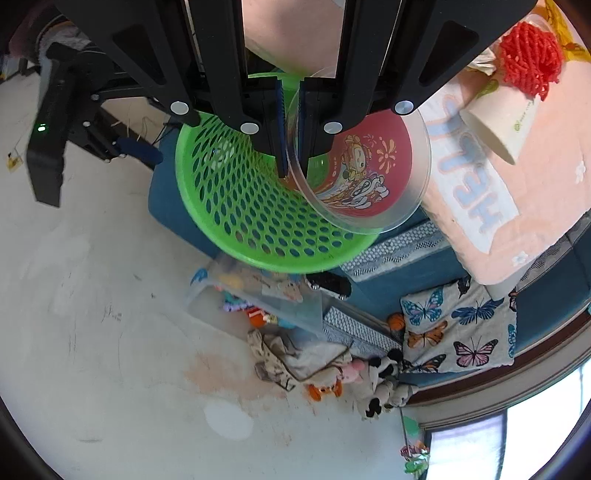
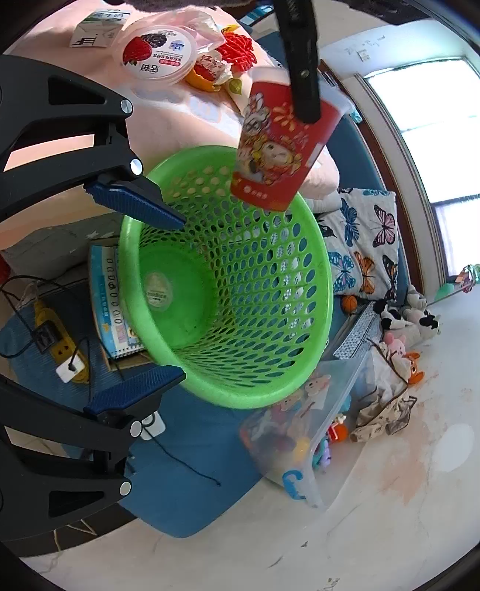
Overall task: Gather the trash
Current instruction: 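Carry both cups over the green basket and open both grippers to drop them, then return both tools to the table toward the remaining trash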
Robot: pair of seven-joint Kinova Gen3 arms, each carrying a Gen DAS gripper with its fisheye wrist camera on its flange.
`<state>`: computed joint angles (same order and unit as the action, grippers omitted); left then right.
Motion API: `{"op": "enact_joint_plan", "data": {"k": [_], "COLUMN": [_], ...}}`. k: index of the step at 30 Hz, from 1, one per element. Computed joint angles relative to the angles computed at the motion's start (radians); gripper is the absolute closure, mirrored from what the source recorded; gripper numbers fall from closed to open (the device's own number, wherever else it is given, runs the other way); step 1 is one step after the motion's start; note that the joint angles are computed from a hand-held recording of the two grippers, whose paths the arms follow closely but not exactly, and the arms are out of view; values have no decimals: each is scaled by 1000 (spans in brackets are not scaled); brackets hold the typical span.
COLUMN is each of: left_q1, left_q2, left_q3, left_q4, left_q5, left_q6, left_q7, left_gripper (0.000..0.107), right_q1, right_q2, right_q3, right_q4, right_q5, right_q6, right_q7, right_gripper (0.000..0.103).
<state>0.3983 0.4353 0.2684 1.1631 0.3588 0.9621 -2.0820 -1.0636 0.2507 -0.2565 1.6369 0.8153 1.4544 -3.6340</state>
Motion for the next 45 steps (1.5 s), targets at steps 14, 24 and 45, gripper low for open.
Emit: {"op": "enact_joint_plan", "data": {"k": [14,24,45], "left_q1": [-32,-167,-475], "left_q2": [-6,-192,-424], "left_q3": [12,-4,-284], "left_q4": [16,192,558], "left_q5": [43,196,475], "left_q6": [46,21,56], "left_q7": [-21,-214,-573], "left_gripper": [87,73,43], "right_q1": [-35,-114,-205], "right_q2": [13,47,241], "right_q3": [-8,-12,114], "right_q4": [-18,-93,-429], "right_q5": [2,37,88], "right_q6": [38,105,-12], "right_q7": [-44,-61,286], "right_gripper": [27,27,19]}}
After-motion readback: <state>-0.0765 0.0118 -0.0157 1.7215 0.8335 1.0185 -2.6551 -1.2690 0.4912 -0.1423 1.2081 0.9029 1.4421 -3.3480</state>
